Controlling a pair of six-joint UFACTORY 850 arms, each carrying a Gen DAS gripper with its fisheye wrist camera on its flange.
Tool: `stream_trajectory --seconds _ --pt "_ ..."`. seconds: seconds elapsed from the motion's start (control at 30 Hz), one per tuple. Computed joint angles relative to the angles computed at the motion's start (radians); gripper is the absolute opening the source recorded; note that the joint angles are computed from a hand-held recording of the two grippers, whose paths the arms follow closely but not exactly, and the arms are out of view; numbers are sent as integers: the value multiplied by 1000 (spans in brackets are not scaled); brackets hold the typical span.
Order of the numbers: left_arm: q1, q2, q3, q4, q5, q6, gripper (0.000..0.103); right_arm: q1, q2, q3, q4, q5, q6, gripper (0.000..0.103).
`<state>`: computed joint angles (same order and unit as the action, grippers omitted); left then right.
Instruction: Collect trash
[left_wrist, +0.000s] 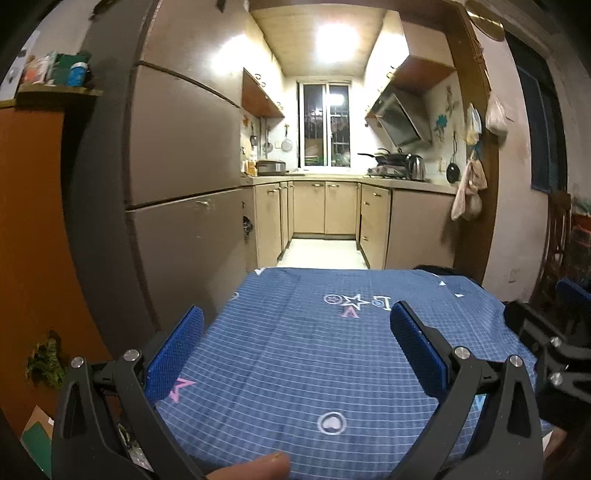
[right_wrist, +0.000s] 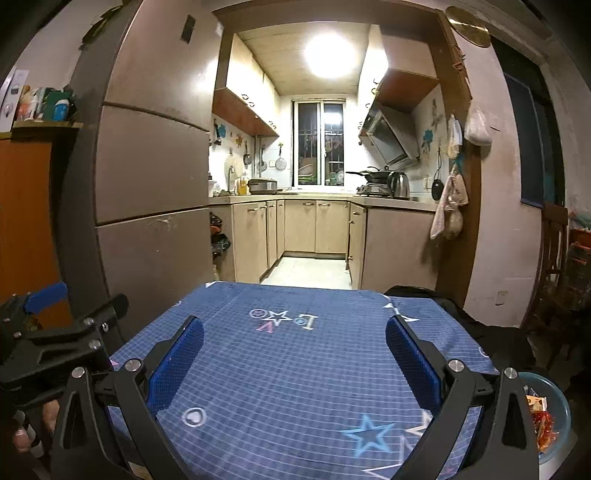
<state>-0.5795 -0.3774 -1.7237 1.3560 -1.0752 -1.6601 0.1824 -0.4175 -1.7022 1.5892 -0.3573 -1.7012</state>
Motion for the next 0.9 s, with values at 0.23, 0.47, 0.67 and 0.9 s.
stream_trajectory --seconds 0.23,0.47,0.67,0.9 --pt "30 69 80 -41 65 27 98 52 35 38 -41 55 43 98" --pt "44 69 78 -121 123 76 98 52 41 38 -263 77 276 98" --pt "32 51 56 -123 133 93 98 25 49 47 -311 70 332 98" --pt "20 34 29 -131 122 116 98 3 76 83 -175 55 200 98"
